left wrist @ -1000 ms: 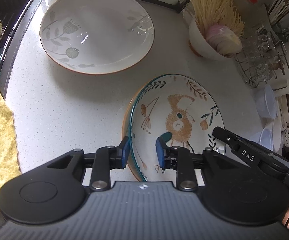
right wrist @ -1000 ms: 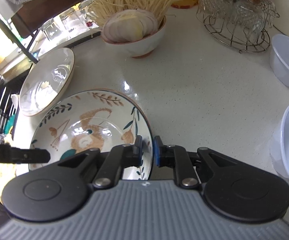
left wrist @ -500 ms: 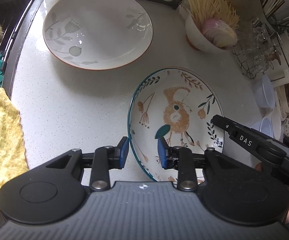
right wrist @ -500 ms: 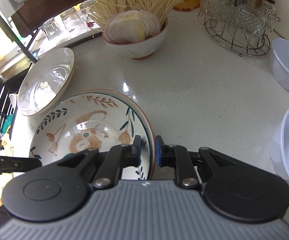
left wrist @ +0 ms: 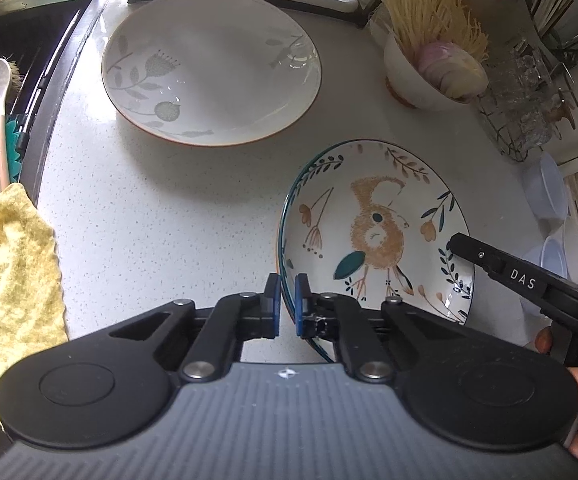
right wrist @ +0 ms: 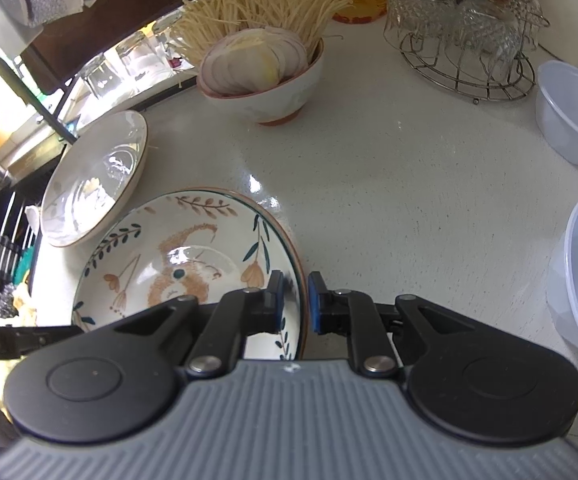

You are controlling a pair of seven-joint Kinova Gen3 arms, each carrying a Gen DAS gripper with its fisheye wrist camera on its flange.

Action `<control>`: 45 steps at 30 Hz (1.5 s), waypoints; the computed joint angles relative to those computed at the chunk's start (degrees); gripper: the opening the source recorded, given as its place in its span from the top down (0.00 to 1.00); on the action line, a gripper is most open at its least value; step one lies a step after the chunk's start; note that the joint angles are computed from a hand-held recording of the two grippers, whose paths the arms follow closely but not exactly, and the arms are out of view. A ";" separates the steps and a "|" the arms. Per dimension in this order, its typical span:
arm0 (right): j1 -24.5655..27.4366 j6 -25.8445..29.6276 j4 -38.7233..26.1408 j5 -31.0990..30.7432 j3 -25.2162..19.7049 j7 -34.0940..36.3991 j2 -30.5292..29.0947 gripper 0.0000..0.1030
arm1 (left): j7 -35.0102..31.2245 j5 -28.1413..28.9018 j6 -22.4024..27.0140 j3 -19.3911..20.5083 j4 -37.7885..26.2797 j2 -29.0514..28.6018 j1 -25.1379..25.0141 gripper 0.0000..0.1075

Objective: Organize plates and bowls
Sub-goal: 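Lower the patterned plate onto the counter and open both tools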

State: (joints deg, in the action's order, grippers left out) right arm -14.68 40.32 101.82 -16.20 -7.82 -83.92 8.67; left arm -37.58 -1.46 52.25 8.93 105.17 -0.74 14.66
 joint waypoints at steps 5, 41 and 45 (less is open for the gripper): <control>-0.09 -0.51 0.32 0.03 -0.15 1.01 -0.09 0.85 | 0.28 -0.92 -1.05 0.18 0.66 0.10 0.16 0.93; -0.76 1.02 5.16 -19.05 7.22 18.48 -20.65 0.84 | 35.43 -37.60 20.32 21.20 -7.94 -8.29 10.40 0.92; -1.83 4.02 5.68 -20.73 9.29 18.88 -23.85 0.84 | 38.59 -42.68 27.23 25.41 -10.63 -6.88 14.40 0.91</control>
